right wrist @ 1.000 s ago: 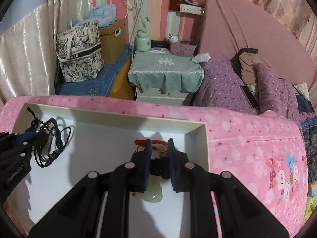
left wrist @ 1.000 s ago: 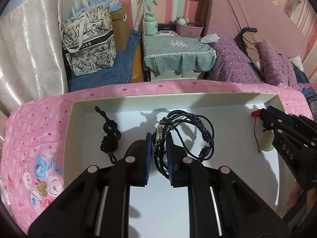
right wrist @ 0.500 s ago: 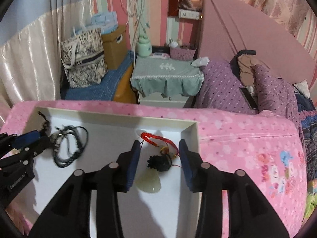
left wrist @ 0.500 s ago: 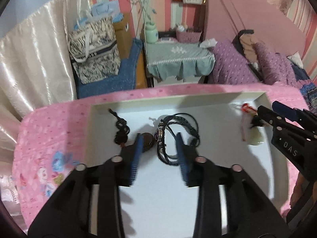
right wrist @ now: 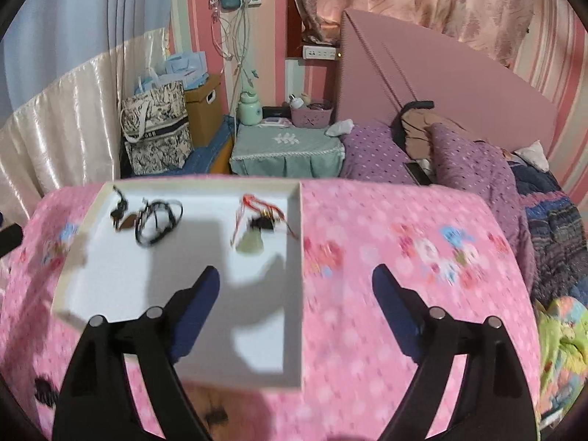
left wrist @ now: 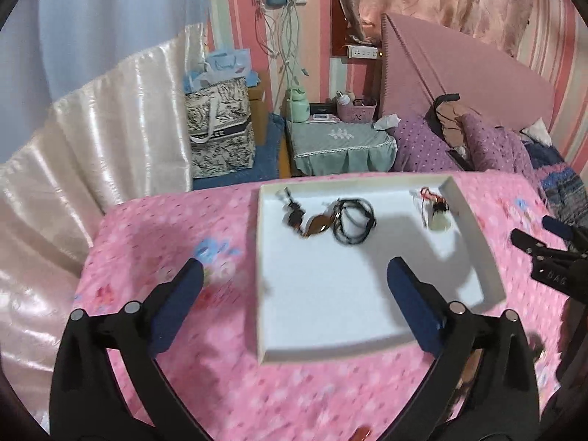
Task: Organize jewelry
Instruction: 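Move both open tools back toward the remaining jewelry beside the black scrunchie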
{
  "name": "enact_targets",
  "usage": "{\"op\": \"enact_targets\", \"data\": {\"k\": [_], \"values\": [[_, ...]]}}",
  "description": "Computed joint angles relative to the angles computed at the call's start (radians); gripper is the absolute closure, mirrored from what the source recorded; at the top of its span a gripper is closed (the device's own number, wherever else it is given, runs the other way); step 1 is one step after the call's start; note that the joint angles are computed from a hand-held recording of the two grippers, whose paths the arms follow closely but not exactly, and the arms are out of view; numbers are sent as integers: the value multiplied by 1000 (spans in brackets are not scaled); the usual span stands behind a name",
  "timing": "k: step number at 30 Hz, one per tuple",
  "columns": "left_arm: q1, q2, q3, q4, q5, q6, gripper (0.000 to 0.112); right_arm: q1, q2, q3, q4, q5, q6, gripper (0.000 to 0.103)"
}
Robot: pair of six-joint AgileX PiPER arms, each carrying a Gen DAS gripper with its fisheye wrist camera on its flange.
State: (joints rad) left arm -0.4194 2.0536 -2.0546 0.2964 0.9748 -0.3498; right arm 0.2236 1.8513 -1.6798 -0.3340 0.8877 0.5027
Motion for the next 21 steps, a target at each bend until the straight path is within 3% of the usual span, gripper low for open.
{"op": "enact_targets", "data": {"k": [3,9,13,21], "values": [[-9,-137,234,32,-91,-42,12,38,-103,134,-59,-16,65,18],[-8,-326,548,33,-207,-92,12,129,-247,310,-182,1,196,18],[-29,-399,667,87,-247,-167,12,165,-314,387,-200,11,264,18],[-1,-501,813,39,-294,-143,12,226,-399,495,-250,42,362,18]]}}
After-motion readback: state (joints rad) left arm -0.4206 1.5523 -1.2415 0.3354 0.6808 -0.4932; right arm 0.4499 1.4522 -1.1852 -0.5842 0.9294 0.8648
